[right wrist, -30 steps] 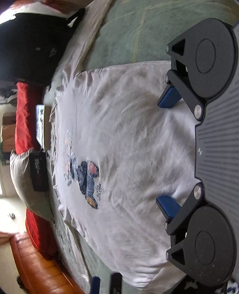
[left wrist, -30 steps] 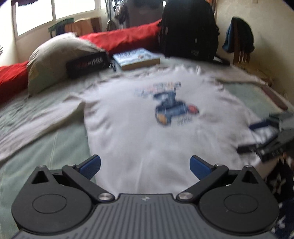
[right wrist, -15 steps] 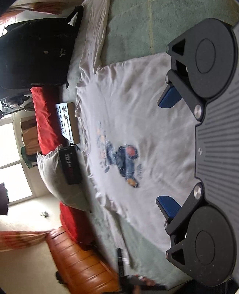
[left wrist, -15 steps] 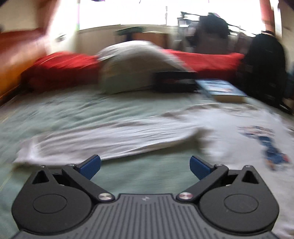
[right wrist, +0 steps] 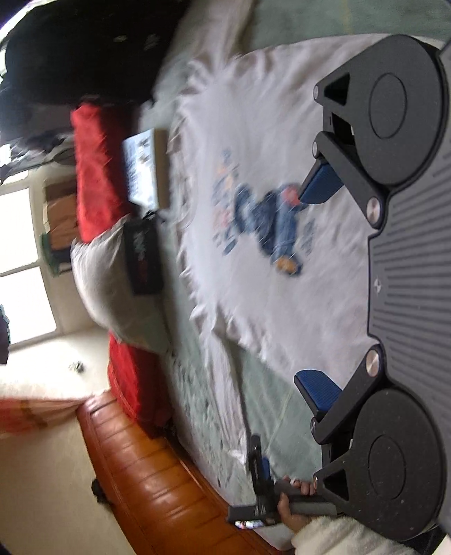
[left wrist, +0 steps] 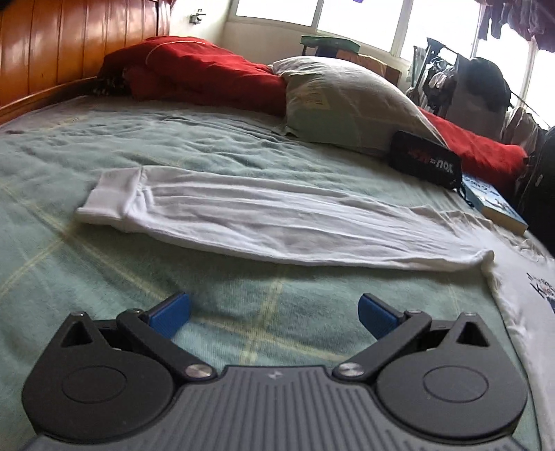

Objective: Fold clothes
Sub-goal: 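Grasp the shirt sleeve cuff with the left gripper, then lift the held sleeve up off the bed with the left gripper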

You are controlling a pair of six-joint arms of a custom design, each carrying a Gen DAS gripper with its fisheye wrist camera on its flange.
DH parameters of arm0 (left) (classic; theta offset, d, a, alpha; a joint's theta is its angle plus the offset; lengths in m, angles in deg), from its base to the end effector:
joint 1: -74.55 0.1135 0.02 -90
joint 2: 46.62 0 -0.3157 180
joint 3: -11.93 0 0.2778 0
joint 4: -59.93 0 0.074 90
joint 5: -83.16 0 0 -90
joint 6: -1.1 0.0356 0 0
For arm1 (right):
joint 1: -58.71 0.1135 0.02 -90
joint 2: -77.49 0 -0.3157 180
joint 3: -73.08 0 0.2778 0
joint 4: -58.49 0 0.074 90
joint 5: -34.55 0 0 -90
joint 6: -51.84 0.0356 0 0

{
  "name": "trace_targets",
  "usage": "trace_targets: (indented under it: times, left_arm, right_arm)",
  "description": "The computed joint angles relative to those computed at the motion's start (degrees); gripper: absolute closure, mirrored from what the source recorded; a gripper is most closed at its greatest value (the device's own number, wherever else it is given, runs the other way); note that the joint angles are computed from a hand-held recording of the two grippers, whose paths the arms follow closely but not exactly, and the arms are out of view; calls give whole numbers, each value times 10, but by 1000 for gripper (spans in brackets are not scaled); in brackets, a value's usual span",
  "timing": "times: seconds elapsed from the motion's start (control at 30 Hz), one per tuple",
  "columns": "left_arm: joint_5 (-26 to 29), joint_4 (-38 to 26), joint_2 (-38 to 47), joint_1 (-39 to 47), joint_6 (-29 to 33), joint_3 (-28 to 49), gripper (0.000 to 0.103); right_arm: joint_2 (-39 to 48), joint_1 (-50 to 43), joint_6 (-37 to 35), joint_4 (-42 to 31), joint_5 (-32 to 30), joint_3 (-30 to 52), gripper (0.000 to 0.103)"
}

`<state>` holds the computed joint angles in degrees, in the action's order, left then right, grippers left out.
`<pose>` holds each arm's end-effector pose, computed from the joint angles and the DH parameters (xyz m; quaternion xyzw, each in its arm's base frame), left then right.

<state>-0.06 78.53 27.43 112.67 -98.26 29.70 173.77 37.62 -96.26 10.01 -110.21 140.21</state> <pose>0.1395 0.1041 0.1191 -0.3369 0.8307 0.0579 0.4395 0.3066 -0.0871 0.1996 -0.3272 0.8214 0.2913 0.3651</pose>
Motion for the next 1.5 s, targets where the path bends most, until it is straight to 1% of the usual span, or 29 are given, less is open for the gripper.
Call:
trace_targets:
  times: [0.13, 0.2, 0.27, 0.33, 0.43, 0.57, 0.73, 0.77, 0.83, 0.87, 0.93, 1.0, 1.1, 1.2, 1.37, 1.5]
  left_arm:
    - [38, 32, 52, 24, 9, 20, 1]
    - [57, 45, 78, 37, 12, 34, 1]
    - [83, 52, 106, 54, 8, 52, 1]
    - [113, 74, 136, 74, 1, 63, 1]
    - [138, 105, 171, 91, -10, 77, 1]
    - [142, 135, 203, 97, -32, 93, 1]
    - [127, 141, 227, 99, -49, 121, 1]
    - [127, 151, 232, 103, -66, 122, 1]
    - [129, 227, 256, 111, -146, 102, 1]
    - [126, 242, 261, 111, -158, 98, 1]
    - [119, 235, 265, 107, -145, 109, 1]
    - [113, 222, 265, 107, -153, 122, 1]
    - [102, 205, 254, 102, -172, 134, 1]
    - [92, 184, 232, 91, -162, 137, 1]
    - [77, 140, 179, 71, -154, 139, 1]
    - [66, 84, 125, 48, -154, 149, 1]
  right_arm:
    - [-20, 14, 17, 36, 7, -23, 0]
    - [-18, 19, 28, 38, 11, -21, 0]
    - [-21, 22, 40, 47, 15, -26, 0]
    - [-24, 21, 46, 57, 16, -30, 0]
    - [-25, 20, 52, 65, 14, -32, 0]
    - [-20, 22, 61, 71, 20, -31, 0]
    - [-19, 22, 61, 74, 18, -33, 0]
    - [-20, 21, 61, 75, 17, -34, 0]
    - [-21, 16, 57, 73, 12, -34, 0]
    - [-20, 14, 53, 71, 9, -33, 0]
    - [-18, 13, 56, 77, 11, -33, 0]
    - [-14, 15, 67, 81, 16, -31, 0]
    - [-7, 14, 56, 64, 15, -25, 0]
    - [-2, 15, 15, 28, 22, -14, 0]
    - [29, 15, -68, -86, 32, 25, 0]
    - [24, 12, -89, -102, 54, 25, 0]
